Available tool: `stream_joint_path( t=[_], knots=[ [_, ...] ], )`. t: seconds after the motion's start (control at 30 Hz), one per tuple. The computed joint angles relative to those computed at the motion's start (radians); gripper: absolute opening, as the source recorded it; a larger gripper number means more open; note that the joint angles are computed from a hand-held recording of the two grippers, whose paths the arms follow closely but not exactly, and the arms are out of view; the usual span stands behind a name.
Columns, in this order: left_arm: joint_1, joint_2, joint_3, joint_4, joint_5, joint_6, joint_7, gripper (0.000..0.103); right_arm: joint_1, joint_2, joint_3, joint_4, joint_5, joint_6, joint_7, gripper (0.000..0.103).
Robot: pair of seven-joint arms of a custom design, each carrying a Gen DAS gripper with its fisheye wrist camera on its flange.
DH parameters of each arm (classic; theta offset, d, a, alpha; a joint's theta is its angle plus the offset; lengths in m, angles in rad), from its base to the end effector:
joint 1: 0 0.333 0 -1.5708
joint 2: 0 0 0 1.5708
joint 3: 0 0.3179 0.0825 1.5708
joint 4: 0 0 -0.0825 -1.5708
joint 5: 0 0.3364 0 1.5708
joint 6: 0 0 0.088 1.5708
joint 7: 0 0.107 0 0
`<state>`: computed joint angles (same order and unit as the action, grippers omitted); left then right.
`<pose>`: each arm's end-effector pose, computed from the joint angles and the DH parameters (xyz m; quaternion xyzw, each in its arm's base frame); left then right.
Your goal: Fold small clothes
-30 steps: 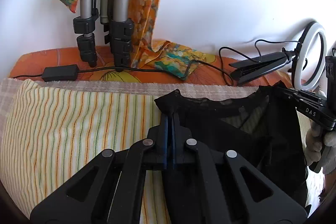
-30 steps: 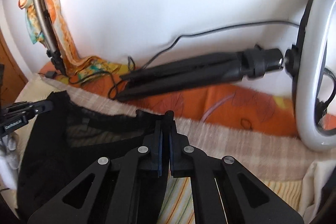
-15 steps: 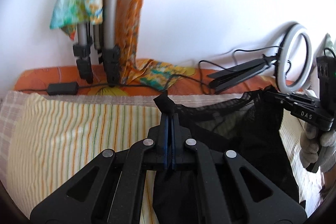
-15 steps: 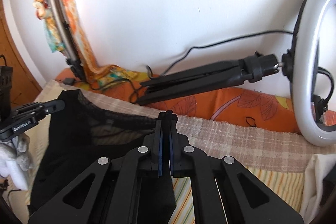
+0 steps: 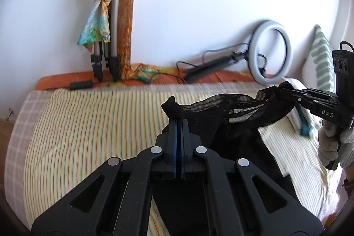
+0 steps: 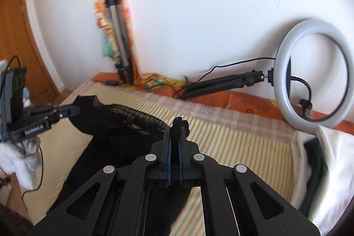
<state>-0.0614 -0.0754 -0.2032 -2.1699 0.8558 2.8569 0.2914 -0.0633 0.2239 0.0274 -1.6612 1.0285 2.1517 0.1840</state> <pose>0.4899 -0.1780 0.5251 -0.7203 0.5475 -0.3317 0.2671 0.6165 0.0115 0.5383 -0.8329 0.3068 -0.0819 0.4533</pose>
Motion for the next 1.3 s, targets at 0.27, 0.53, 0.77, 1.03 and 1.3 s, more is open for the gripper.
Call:
stream_joint_path(
  t=[0.27,0.53,0.77,1.03,1.3],
  knots=[
    [-0.048,-0.171,-0.102,-0.158,-0.052,-0.095,-0.011,0.0,-0.011,-0.227,-0.088,-0.317,0.044,-0.031,-0.17,0.003],
    [-0.094,-0.249,-0.19,-0.264,-0.118,-0.159,-0.02,0.0,0.009,-0.361,-0.159,-0.529,0.0,0.01,-0.267,0.003],
    [-0.147,-0.303,-0.223,-0.325,-0.184,-0.208,-0.007,0.0,0.025,-0.449,-0.198,-0.648,-0.051,0.061,-0.378,0.004],
    [-0.228,-0.393,-0.235,-0.4,-0.318,-0.258,0.054,0.0,-0.005,-0.462,-0.272,-0.637,-0.139,-0.074,-0.368,0.009],
    [-0.138,-0.403,-0.274,-0.41,-0.335,-0.128,-0.018,0.046,-0.008,-0.5,-0.251,-0.676,-0.101,-0.098,-0.399,0.038]
  ],
)
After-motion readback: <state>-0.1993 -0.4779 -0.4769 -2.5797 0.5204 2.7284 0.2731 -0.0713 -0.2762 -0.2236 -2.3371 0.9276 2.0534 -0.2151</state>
